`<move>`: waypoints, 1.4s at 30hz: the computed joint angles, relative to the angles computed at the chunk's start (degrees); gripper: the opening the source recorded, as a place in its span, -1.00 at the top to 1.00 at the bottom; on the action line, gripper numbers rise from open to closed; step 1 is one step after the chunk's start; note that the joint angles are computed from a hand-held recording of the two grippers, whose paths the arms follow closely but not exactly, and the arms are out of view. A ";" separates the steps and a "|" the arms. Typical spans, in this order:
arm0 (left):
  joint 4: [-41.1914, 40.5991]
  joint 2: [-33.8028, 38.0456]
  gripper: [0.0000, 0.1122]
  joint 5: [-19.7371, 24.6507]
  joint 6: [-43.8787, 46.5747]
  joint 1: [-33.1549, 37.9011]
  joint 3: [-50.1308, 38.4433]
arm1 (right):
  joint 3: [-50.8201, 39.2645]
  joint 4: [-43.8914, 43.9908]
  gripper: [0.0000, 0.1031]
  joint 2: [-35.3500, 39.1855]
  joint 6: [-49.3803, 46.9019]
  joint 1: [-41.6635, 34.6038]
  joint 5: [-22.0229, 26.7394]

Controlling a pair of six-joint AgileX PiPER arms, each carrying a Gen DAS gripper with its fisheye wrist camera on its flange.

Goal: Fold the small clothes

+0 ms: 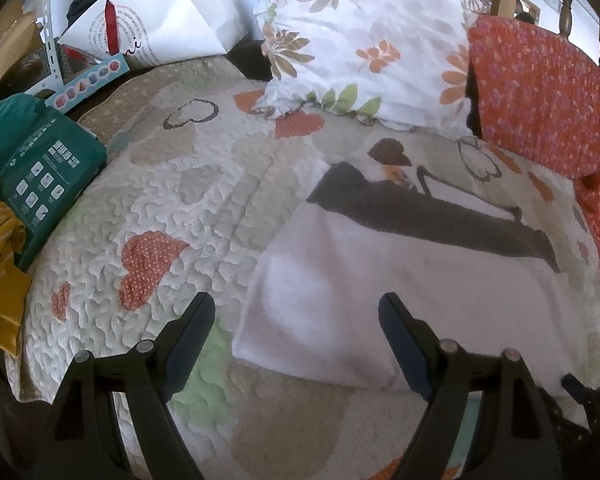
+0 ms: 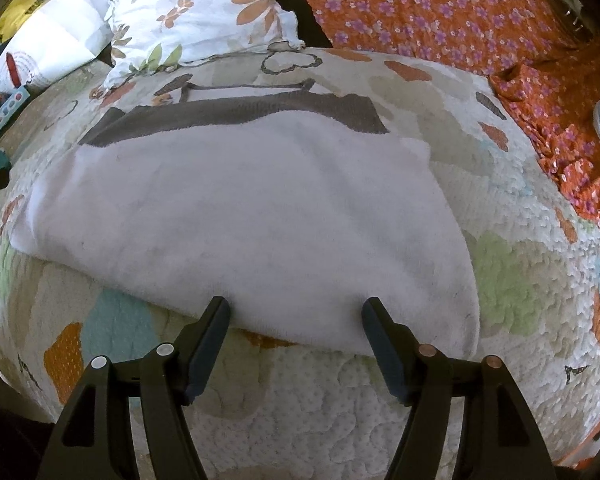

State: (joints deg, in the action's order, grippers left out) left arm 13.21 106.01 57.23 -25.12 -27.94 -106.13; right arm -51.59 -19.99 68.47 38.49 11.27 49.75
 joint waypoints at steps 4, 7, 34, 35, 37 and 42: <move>-0.70 1.99 -0.48 2.54 -2.71 4.02 -3.77 | -0.05 -0.77 -0.42 -1.37 -0.44 3.63 -0.11; -2.16 2.61 -0.48 3.50 -3.79 7.71 -5.47 | -1.59 -1.14 -0.42 -0.44 -0.90 7.67 -0.19; -11.27 -3.16 -0.48 1.38 -2.35 24.63 -0.68 | -66.33 -9.77 0.68 56.52 -6.37 27.03 13.16; -10.98 -3.86 -0.48 0.53 -2.61 24.12 0.12 | -65.30 -7.48 0.71 55.21 -5.92 25.95 12.29; -10.09 -5.24 -0.48 -1.31 -3.28 22.92 1.98 | -62.64 -2.94 0.73 51.52 -4.88 23.47 9.96; -9.14 -9.00 -0.48 -7.03 -2.84 18.12 8.33 | -51.69 2.58 0.74 37.09 -0.02 16.14 3.78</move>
State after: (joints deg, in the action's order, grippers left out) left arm 4.07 97.01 50.20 -27.96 -9.82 -97.80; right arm -103.27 -17.41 105.56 38.47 27.41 53.53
